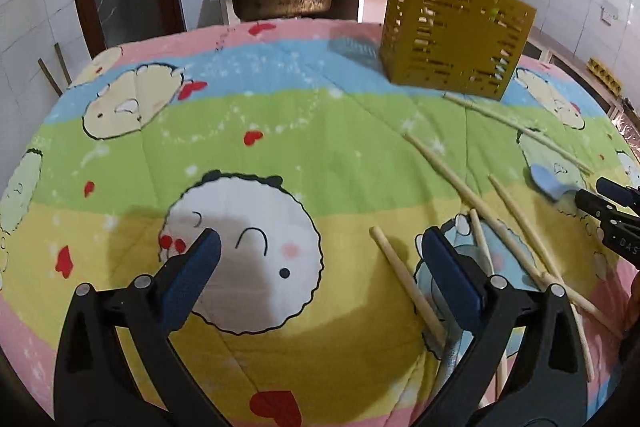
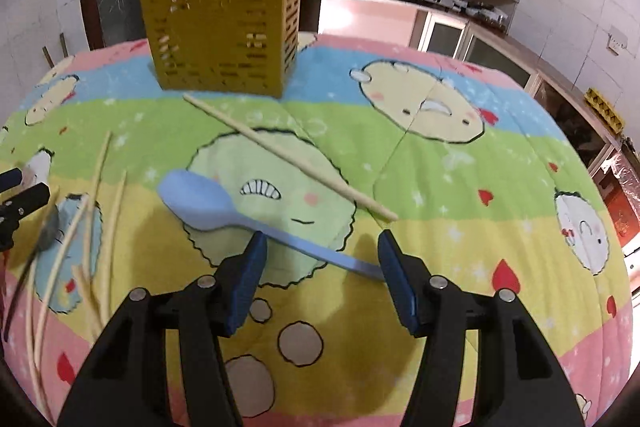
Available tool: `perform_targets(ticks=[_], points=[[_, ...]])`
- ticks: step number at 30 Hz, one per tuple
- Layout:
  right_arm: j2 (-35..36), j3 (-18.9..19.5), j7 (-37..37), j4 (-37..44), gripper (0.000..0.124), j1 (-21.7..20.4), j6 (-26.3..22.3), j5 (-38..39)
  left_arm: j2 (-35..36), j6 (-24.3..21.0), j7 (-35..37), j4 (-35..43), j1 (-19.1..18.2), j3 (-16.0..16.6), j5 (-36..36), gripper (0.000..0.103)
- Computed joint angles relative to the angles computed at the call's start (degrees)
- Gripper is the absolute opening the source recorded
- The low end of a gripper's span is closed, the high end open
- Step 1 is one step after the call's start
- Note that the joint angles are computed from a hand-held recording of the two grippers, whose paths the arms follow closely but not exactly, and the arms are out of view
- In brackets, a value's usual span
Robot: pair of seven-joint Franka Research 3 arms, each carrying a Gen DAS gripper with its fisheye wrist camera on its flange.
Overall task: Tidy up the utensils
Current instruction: 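Grasp the blue spoon handle with the right tool while the left tool grasps a chopstick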
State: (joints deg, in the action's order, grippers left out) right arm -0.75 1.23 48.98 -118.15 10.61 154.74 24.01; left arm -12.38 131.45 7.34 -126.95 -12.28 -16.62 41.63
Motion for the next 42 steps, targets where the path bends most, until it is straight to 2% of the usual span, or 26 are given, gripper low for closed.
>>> perform_targets(ticks=[3, 11, 14, 16, 21, 29, 32, 38, 39, 41, 42], points=[[0.8, 0.1, -0.7, 0.9, 0.057, 0.0, -0.8, -0.2, 0.5, 0.2, 0.8, 0.1, -0.2, 0.2, -0.8, 0.097], [3.8, 0.4, -3.3, 6.4, 0.057, 0.1, -6.8, -2.0, 1.3, 0.8, 2.7, 0.3, -0.4, 0.6, -2.4, 0.096], [4.5, 0.6, -4.3, 7.9, 0.04, 0.0, -9.4, -1.9, 1.2, 1.2, 2.8, 0.1, -0.3, 0.7, -2.7, 0.095], [4.3, 0.7, -4.4, 7.9, 0.023, 0.0, -10.2, -1.8, 1.4, 0.9, 3.2, 0.3, -0.4, 0.6, -2.6, 0.092], [1.4, 0.6, -2.3, 4.8, 0.005, 0.4, -9.5, -2.9, 1.9, 0.0, 4.8, 1.2, -0.9, 0.3, -2.7, 0.086], [-3.8, -0.2, -0.9, -0.3, 0.005, 0.4, -11.0, -0.7, 2.7, 0.0, 6.5, 2.3, -1.6, 0.6, -4.9, 0.078], [-3.8, -0.5, -1.2, 0.3, 0.005, 0.3, -13.5, 0.3, 3.0, 0.5, 6.7, 2.7, -1.6, 0.9, -6.4, 0.071], [-2.1, -0.2, 0.8, 2.8, 0.007, 0.4, -15.8, 0.4, 4.3, 1.3, 9.6, 4.7, -1.6, 1.6, -9.9, 0.04], [-1.4, -0.1, 1.4, 3.7, 0.007, 0.4, -16.7, 0.3, 4.4, 2.1, 10.5, 4.8, -1.6, 1.9, -10.8, 0.028], [-0.5, 0.0, 2.6, 5.1, 0.013, 0.4, -17.8, -0.1, 4.7, 3.3, 11.3, 4.8, -1.3, 2.2, -11.8, 0.016], [-0.1, 0.1, 3.0, 5.5, 0.024, 0.4, -18.2, -0.3, 4.8, 3.9, 11.7, 4.8, -1.1, 2.4, -12.2, 0.013]])
